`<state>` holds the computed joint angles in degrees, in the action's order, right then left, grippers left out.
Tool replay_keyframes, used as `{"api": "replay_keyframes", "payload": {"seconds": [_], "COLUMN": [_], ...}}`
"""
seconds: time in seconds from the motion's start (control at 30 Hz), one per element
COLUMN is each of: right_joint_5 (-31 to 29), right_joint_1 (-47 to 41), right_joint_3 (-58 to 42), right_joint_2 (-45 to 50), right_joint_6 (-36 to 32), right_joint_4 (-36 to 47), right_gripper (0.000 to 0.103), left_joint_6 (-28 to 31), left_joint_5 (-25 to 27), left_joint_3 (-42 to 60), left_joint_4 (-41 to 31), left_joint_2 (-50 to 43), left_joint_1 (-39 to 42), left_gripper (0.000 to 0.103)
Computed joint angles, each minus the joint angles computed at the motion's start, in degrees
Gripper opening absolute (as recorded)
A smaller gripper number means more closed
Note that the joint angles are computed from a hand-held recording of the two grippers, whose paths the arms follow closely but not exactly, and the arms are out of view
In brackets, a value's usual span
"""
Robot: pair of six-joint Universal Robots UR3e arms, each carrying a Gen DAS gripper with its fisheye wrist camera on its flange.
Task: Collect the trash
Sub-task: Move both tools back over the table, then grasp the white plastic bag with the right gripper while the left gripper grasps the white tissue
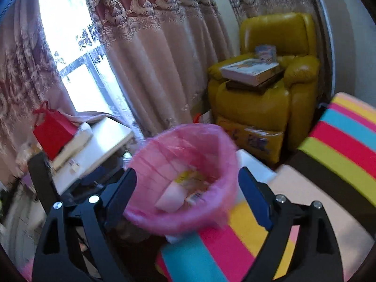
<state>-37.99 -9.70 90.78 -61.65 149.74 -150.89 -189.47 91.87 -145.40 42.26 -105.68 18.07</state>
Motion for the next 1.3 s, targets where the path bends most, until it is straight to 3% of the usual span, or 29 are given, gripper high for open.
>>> {"api": "replay_keyframes", "payload": {"seconds": [0.13, 0.27, 0.47, 0.57, 0.63, 0.9, 1.0, 1.1, 1.3], "right_joint_5": [-0.3, 0.4, 3.0, 3.8, 3.8, 0.4, -1.3, -3.0, -5.8], "right_joint_1": [-7.3, -18.2, -35.1, -41.7, -45.8, -52.2, -51.9, -50.9, -48.4], "right_joint_3": [13.1, 26.4, 35.7, 36.0, 34.4, 23.7, 20.3, 18.0, 16.5], "right_joint_2": [-9.0, -17.3, -22.3, -21.6, -19.4, -7.3, -3.8, -1.6, -0.9], "right_joint_6": [-8.4, -16.4, -23.5, -26.6, -26.9, -19.8, -18.8, -18.2, -18.0], "right_joint_4": [-1.6, -5.7, -8.2, -8.2, -8.5, -13.2, -13.7, -12.8, -11.6], "right_gripper": [0.086, 0.086, 0.086, 0.086, 0.086, 0.086, 0.086, 0.086, 0.086], "left_joint_6": [-1.6, -4.8, -4.8, -6.1, -6.5, -9.9, -9.8, -9.5, -10.0], "left_joint_5": [6.1, 13.7, 15.7, 12.7, 13.6, 14.8, 14.7, 14.9, 9.7], "left_joint_3": [-0.2, 7.1, 26.6, 38.7, 44.9, 67.5, 71.7, 72.9, 72.6], "left_joint_4": [0.8, -0.9, -11.8, -19.5, -22.1, -36.4, -41.1, -41.2, -44.6], "left_joint_2": [-0.4, -4.0, -12.6, -18.5, -22.4, -34.3, -36.8, -37.7, -36.8], "left_joint_1": [-8.0, -22.8, -40.3, -45.5, -48.2, -52.5, -52.8, -53.1, -50.8], "left_gripper": [0.086, 0.090, 0.090, 0.090, 0.090, 0.090, 0.090, 0.090, 0.090]}}
